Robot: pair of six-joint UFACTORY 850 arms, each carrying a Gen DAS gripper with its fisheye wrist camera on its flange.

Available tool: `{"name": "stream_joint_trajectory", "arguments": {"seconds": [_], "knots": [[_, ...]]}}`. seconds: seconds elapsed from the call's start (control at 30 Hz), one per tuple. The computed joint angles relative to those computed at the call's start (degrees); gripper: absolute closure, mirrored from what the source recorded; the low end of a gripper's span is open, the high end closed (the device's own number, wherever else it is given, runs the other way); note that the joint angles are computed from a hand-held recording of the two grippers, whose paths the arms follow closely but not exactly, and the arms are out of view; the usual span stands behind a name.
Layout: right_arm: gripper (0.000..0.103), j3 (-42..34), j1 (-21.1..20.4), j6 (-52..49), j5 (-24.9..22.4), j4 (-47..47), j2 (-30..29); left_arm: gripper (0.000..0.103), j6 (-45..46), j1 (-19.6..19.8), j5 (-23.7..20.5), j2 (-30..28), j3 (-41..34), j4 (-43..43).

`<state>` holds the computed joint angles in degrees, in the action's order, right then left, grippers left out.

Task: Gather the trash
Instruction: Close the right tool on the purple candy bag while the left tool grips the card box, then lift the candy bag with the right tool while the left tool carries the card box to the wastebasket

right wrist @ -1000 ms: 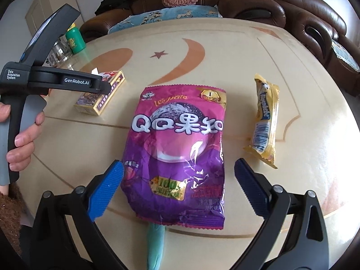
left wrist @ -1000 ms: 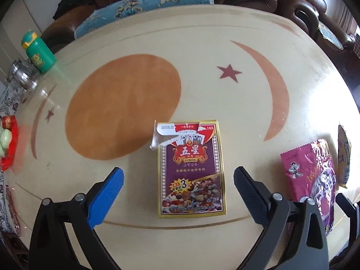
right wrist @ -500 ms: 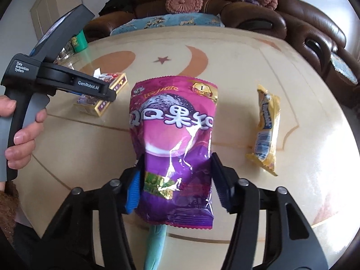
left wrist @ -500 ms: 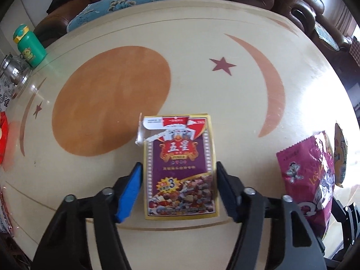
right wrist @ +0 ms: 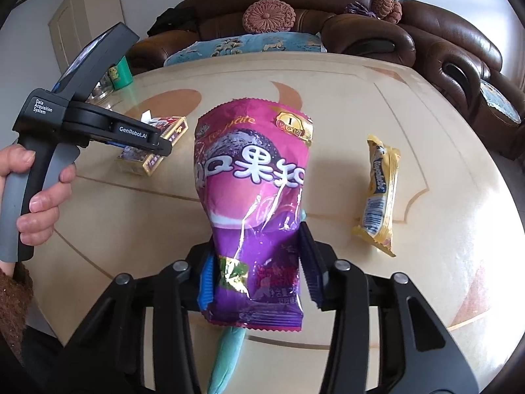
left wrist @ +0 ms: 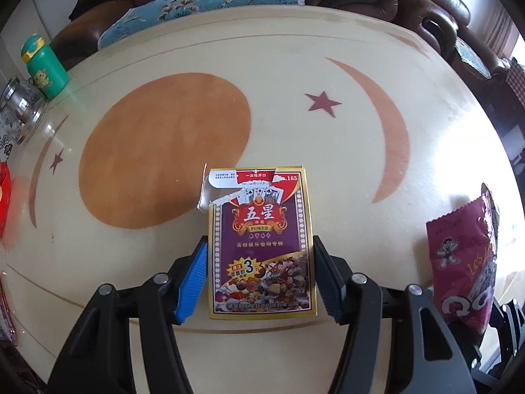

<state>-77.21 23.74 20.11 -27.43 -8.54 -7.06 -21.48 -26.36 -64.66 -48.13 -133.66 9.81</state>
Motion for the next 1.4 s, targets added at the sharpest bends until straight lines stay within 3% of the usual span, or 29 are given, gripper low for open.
{"name": "stream_joint_trajectory", "arguments": {"seconds": [0.1, 0.23, 0.47, 0.77, 1.17, 1.4], "knots": [[0.073, 0.8, -0.4, -1.3, 1.6, 2.0, 0.8, 0.044, -0.8, -0.2, 0.6, 0.9, 1.3, 0.3], [0.077, 1.4, -0.8, -1.2, 3.0, 2.1, 1.8, 0.045, -1.7, -0.2, 1.2, 1.5, 2.3, 0.2], [0.08, 1.7, 0.0, 5.0, 3.2, -6.2, 2.8, 0.045, -1.5, 0.7, 2.4, 2.6, 3.9, -1.8], [0.081, 2.3, -0.2, 5.5, 4.1, -7.9, 3.3, 0.045, -1.4, 0.8, 3.3, 3.5, 4.8, -2.7], [0.081, 3.0, 0.5, 9.3, 4.7, -13.1, 5.3, 0.045, -4.9, -3.0, 11.0, 14.7, 17.3, 5.0], [0.081, 3.0, 2.4, 13.6, 1.8, -18.3, 8.1, 0.045, -10.7, -6.6, 13.6, 22.3, 24.7, 12.3]]}}
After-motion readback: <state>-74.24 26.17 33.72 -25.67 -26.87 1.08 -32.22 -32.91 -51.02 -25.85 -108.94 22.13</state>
